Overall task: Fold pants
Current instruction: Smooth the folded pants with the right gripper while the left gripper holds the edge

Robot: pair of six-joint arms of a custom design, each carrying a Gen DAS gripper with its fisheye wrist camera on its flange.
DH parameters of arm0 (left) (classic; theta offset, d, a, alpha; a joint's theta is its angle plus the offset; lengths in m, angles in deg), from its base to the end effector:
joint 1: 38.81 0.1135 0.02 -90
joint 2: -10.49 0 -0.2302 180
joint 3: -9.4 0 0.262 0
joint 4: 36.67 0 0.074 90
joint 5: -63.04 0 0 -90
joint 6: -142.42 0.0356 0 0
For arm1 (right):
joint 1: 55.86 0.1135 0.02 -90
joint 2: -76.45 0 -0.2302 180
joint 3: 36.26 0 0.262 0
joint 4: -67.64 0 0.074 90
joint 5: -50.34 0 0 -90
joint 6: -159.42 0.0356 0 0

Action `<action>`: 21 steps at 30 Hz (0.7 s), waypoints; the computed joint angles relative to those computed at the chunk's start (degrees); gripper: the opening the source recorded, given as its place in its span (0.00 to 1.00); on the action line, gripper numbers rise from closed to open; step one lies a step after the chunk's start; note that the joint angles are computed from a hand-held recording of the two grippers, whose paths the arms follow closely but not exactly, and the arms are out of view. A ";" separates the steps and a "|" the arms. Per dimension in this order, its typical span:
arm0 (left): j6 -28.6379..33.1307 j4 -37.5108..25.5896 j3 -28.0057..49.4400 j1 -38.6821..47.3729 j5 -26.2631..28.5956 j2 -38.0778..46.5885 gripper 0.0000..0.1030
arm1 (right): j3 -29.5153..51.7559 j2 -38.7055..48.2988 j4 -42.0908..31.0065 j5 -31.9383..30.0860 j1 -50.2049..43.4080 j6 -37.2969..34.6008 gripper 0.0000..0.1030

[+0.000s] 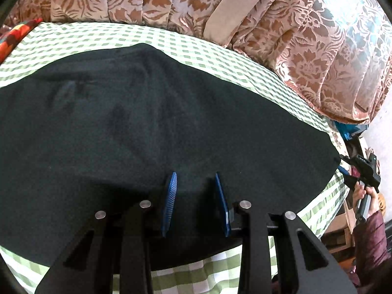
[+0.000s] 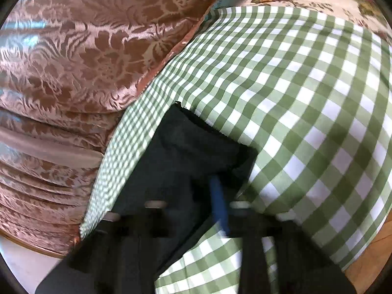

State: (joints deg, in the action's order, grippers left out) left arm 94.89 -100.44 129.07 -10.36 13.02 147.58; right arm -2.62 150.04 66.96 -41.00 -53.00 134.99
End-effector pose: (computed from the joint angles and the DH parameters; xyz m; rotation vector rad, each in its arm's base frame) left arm 0.4102 0.1962 0.0917 0.3810 2.5148 -0.6397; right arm 0.2386 0.0128 0.0947 1.2200 2.0267 0.6343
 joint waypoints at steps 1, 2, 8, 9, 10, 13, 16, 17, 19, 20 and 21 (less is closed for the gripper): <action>0.47 -0.13 0.05 0.06 -0.08 -0.03 0.29 | 0.85 0.13 -0.95 0.87 0.47 -0.06 0.05; 0.82 -0.21 0.01 0.11 -0.08 -0.14 0.29 | -0.60 -2.35 -1.78 1.60 0.47 -0.56 0.05; 3.65 -1.03 0.12 0.24 -1.44 0.06 0.29 | 1.61 3.98 -3.99 1.90 -0.47 -2.46 0.06; 4.15 0.36 -1.41 0.05 -2.16 -0.76 0.29 | 1.21 4.41 -3.08 2.04 -0.25 -1.93 0.06; 4.15 0.98 -2.17 0.01 -2.37 -1.17 0.29 | 1.01 3.84 -3.34 2.50 0.07 -1.69 0.06; 4.52 -0.15 -1.46 0.35 -1.76 -1.06 0.29 | -0.24 0.11 -5.19 2.26 0.42 -1.40 0.23; 4.29 -1.81 0.10 0.92 -0.49 -0.45 0.29 | -3.37 -6.18 -6.12 2.44 1.75 0.21 0.40; 4.08 -2.23 0.53 1.11 0.11 -0.31 0.29 | -3.92 -7.00 -6.00 1.84 2.36 0.53 0.40; 3.10 -2.38 0.90 1.36 1.12 -0.08 0.29 | -4.85 -7.03 -4.59 0.71 4.21 2.51 0.40; 2.62 -2.21 0.88 1.38 1.19 0.04 0.29 | -3.60 -7.58 -7.70 3.20 6.48 2.92 0.39; 2.22 -1.45 0.18 1.31 0.81 -0.30 0.29 | 0.11 -7.90 -15.11 10.52 11.04 2.54 0.39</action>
